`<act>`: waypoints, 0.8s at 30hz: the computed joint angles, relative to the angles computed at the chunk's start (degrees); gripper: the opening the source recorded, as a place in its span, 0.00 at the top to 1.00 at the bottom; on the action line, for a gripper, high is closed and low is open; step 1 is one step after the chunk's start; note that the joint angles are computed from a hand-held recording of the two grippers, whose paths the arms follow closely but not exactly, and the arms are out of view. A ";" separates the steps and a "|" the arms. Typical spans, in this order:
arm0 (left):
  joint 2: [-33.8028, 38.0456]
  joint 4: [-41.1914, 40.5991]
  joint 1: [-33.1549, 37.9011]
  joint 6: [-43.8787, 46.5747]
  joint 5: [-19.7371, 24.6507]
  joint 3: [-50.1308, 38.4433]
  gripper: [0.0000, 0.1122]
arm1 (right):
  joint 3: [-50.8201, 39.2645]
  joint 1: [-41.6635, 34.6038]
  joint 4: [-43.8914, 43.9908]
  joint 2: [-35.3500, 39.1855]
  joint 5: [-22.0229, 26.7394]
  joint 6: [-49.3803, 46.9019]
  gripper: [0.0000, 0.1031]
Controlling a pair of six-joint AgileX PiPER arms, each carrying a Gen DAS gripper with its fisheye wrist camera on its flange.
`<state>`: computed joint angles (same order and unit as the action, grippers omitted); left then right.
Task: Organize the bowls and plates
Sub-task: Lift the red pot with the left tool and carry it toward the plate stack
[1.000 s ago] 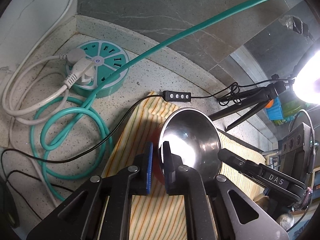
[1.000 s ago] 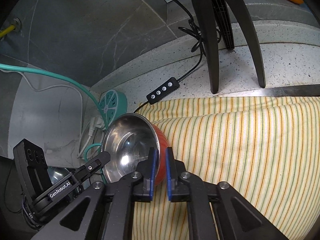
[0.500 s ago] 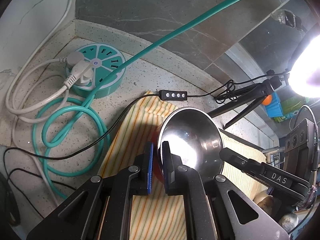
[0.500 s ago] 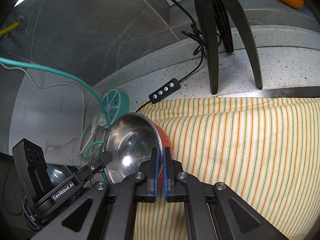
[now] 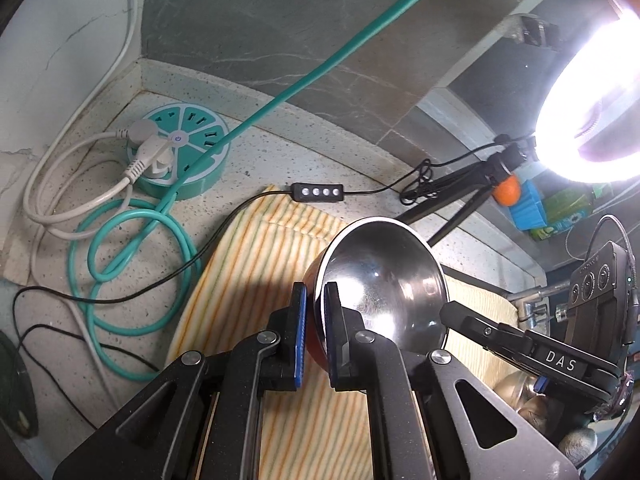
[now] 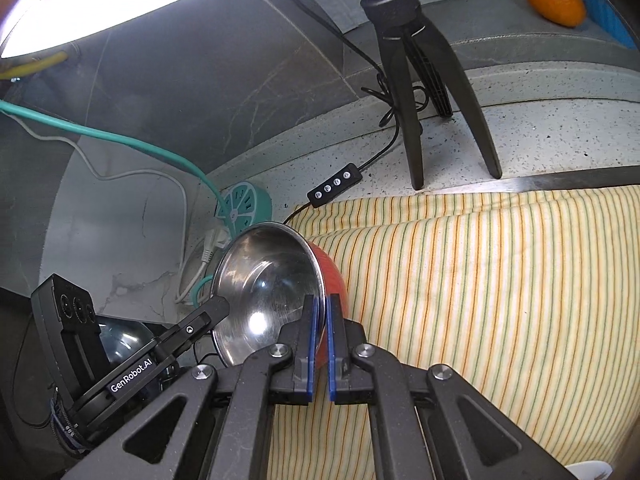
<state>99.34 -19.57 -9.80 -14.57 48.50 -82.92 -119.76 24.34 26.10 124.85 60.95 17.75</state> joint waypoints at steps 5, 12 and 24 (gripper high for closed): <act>-1.90 1.08 -1.93 -1.74 0.41 -0.09 0.94 | 5.48 -1.34 1.16 -4.83 -0.90 -1.97 0.96; -4.03 4.26 -6.55 -6.02 0.97 -0.68 0.94 | 13.98 -3.12 2.61 -12.10 -2.44 -4.46 0.96; -4.01 9.74 -18.06 -14.65 1.34 -3.68 0.94 | 29.19 -10.75 5.33 -25.10 -3.05 -10.97 0.96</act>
<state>95.33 -9.83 -27.86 -29.21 49.84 -86.60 -90.58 13.59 31.43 99.75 57.90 6.79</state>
